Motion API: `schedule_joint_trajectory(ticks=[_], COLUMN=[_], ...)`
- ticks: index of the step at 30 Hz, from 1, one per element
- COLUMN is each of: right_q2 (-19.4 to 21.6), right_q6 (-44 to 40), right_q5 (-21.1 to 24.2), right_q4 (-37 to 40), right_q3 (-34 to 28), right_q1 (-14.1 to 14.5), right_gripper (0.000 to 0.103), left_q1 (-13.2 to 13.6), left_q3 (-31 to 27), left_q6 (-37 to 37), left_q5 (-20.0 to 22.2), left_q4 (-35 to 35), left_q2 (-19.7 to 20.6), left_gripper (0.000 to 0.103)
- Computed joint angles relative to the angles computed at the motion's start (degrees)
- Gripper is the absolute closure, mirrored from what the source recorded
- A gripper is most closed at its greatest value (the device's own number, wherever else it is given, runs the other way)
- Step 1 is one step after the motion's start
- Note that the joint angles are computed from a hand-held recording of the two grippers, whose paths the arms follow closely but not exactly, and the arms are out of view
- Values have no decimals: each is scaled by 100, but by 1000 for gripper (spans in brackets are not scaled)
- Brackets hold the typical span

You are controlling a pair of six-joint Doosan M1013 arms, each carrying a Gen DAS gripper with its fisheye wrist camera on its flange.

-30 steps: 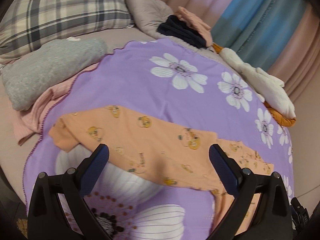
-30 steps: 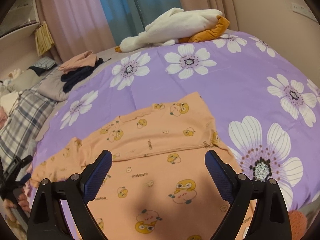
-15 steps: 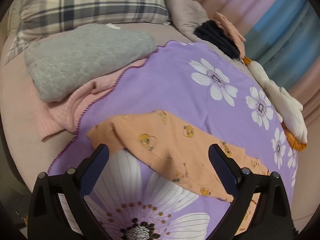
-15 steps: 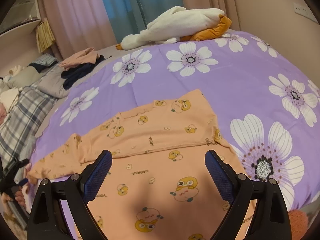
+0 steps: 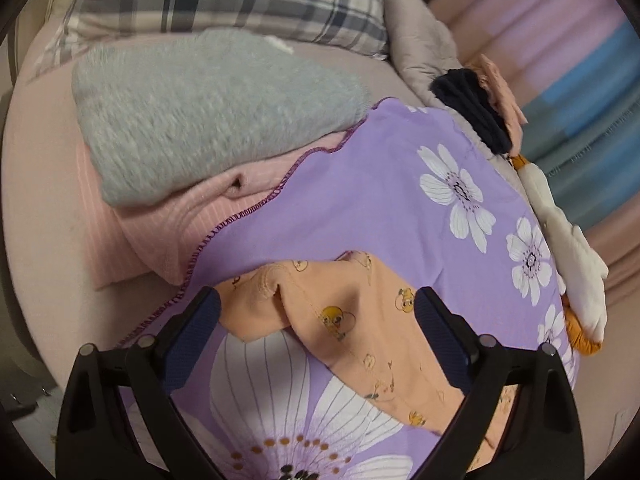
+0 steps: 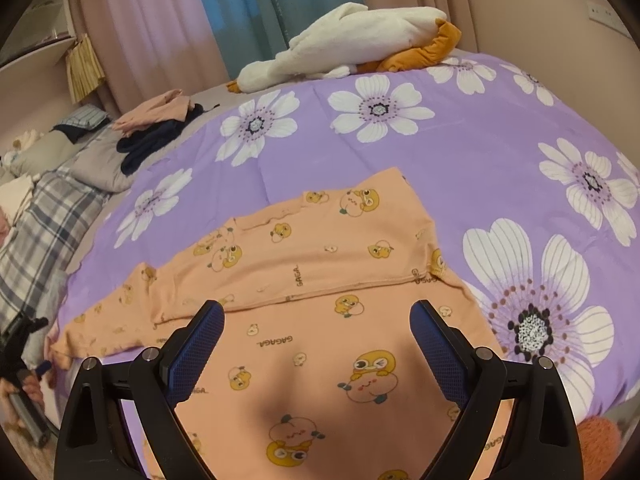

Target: Fold small clothes

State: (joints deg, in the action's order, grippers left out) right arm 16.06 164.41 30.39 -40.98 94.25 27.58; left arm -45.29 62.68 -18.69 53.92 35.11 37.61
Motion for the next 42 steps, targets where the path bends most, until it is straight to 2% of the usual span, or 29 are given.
schedule_joint_trajectory(ticks=[5,8,10,12,16,20,21,28,33,37,42], right_q2=[-4,-15,-17,-8,15,45,49,54,42,62,70], right_q6=[-67,-43,-52,-81,-129,-256,-271,-103,-97,-208,-181], right_q5=[2,-1,2,31,-6,18,35,180,103,102,97], right_q4=[77,48,56,97,213,260,232,68,39,143,150], right_q3=[14,34,44,35,19,-12,-15,-26,9,-1,1], right_q1=[-11,-18,-29,-41,-67,-48,-39,-24,-48,-70,-74], right_gripper=[10,10,10,10,10,10,10,10,10,10,10], left_q1=[102,99,82,85,65,27,20,19,5,-13,-47], left_q3=[-245,-618,-721,-745,-925,-1214,-1245,-1075,-552,-732,-666], left_q6=[10,170,90,82,168,275,292,305,-271,-117,-339], left_q5=[199,783,976,1056,1412,1872,1898,1467,347,431,57], left_q4=[-459,-553,-483,-457,-372,-232,-199,-122,184,141,354], left_q2=[195,408,466,489,604,770,787,698,394,486,426], left_gripper=[15,20,23,35,46,70,73,84,88,88,88])
